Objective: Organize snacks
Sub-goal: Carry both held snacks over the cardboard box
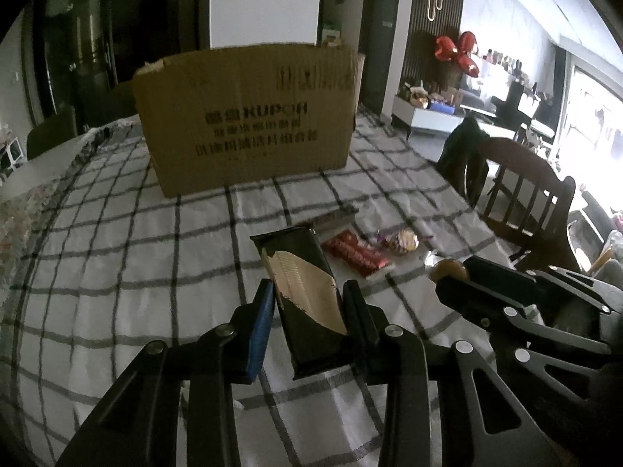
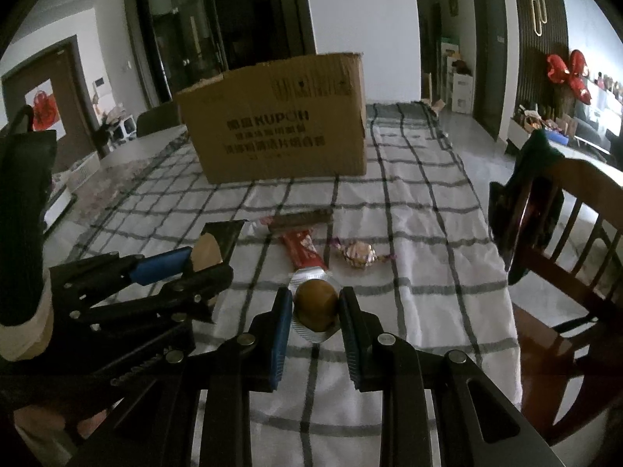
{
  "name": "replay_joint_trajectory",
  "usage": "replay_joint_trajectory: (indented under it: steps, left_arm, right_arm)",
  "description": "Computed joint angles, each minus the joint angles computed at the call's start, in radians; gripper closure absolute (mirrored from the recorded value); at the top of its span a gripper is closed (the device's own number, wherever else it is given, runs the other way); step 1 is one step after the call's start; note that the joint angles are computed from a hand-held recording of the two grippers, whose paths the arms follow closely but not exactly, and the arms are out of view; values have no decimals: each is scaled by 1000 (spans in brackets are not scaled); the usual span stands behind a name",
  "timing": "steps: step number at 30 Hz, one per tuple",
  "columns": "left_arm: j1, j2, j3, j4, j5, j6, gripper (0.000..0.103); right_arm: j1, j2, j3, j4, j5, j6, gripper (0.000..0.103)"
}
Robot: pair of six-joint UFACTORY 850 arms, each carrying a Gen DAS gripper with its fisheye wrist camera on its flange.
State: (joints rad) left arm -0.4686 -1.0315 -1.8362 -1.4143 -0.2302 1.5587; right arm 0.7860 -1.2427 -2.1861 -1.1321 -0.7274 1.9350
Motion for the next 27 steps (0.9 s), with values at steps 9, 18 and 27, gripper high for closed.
replay_joint_trajectory:
  steps: [9, 18, 27]
  left_arm:
    - [13, 69, 60, -408, -21, 408, 68]
    - [30, 75, 14, -514, -55, 496, 68]
    - [40, 20, -123, -433, -46, 404, 68]
  right_arm:
    - [2, 34, 16, -95, -35, 75, 77]
    - [-4, 25, -50, -187, -88, 83, 77]
    - [-37, -34, -191, -196, -87, 19, 77]
